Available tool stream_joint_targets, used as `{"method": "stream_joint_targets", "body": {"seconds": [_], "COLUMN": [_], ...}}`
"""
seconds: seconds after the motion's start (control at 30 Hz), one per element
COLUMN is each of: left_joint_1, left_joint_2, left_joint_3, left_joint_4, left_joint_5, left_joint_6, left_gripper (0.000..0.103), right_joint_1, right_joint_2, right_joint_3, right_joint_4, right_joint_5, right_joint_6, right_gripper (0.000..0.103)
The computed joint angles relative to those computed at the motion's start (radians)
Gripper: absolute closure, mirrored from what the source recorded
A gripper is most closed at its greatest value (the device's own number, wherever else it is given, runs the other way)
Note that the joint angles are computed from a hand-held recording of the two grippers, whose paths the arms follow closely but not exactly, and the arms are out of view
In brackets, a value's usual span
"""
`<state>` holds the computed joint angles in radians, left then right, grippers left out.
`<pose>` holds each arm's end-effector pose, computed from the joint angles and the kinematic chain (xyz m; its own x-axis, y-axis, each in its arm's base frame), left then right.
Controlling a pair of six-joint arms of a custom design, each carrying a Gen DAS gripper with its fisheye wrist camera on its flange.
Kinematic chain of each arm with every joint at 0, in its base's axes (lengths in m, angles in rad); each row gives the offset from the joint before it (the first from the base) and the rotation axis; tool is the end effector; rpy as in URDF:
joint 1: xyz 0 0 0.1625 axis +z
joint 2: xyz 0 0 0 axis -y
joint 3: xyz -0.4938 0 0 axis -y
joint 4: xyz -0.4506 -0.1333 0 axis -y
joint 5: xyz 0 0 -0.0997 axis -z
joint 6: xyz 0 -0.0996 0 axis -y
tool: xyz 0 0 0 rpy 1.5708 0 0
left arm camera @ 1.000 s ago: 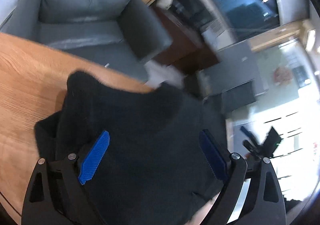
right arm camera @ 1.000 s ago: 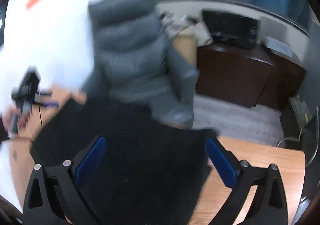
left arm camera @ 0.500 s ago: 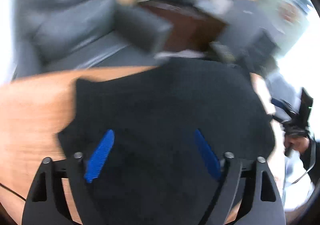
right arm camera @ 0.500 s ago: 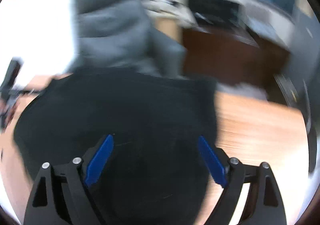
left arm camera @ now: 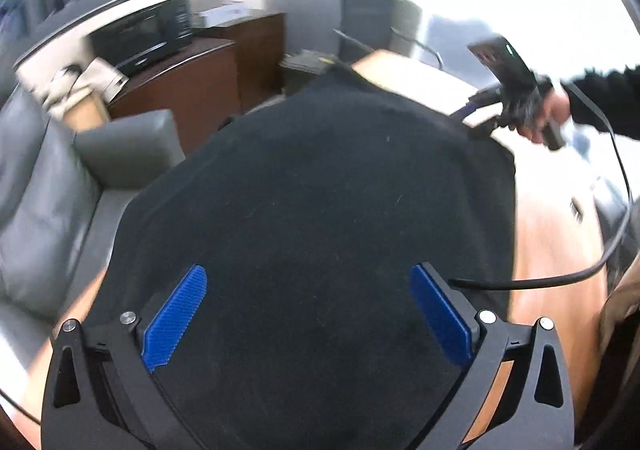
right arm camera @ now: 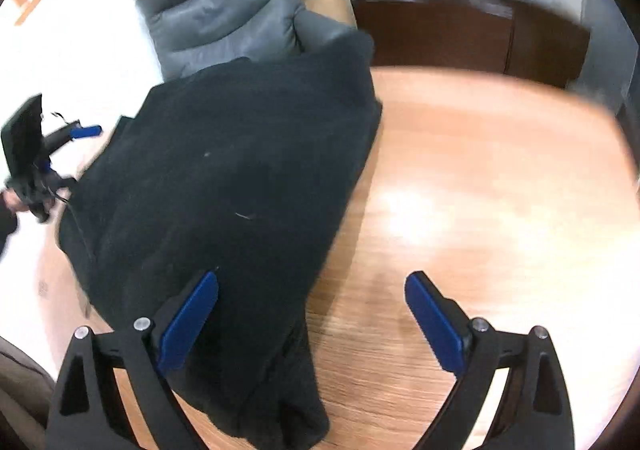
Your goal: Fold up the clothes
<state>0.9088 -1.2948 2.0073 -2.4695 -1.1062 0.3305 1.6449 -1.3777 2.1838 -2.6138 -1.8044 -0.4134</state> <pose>-0.2223 -0.5747 0.2740 -0.5192 0.7095 -0.4766 0.8168 0.5761 -0.0322 0.1489 -0.5168 0.2512 -0.8632 -0.4058 0.3003 -0.4573 0.8806 -0.1245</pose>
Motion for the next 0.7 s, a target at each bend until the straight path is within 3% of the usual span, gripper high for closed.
{"method": "stream_joint_targets", "body": {"seconds": [0.17,0.2,0.23,0.27,0.33,0.4,0.57,0.7], "left_joint_1": [0.032,0.024,0.016,0.014,0.02,0.015,-0.012,-0.064], "left_joint_2": [0.043,0.036,0.03,0.025,0.016,0.006,-0.015,-0.014], "left_joint_3": [-0.028,-0.006,0.016,0.026,0.031,0.048,0.09,0.141], "left_joint_4": [0.117,0.114,0.111,0.112,0.113,0.1,0.088,0.046], "left_joint_5": [-0.03,-0.023,-0.016,-0.018,-0.035,-0.033,-0.034,-0.051], "left_joint_6": [0.036,0.053,0.069,0.069,0.052,0.059,0.057,0.006], "left_gripper": [0.005,0.005,0.005,0.005,0.004,0.004,0.004,0.003], "right_joint_1": [-0.026,-0.03,-0.033,-0.032,-0.026,-0.033,0.02,0.091], "right_joint_2": [0.033,0.035,0.037,0.036,0.023,0.002,-0.057,-0.102], "right_joint_3": [0.019,0.02,0.02,0.026,0.037,0.037,0.026,0.007], "right_joint_4": [-0.036,-0.025,-0.014,-0.019,-0.024,-0.013,-0.002,0.05], "right_joint_5": [0.101,0.117,0.134,0.139,0.146,0.19,0.251,0.218], "right_joint_6": [-0.009,-0.007,-0.005,-0.007,-0.005,0.016,0.017,-0.011], "right_gripper": [0.01,0.023,0.051,0.053,0.069,0.078,0.084,0.085]}}
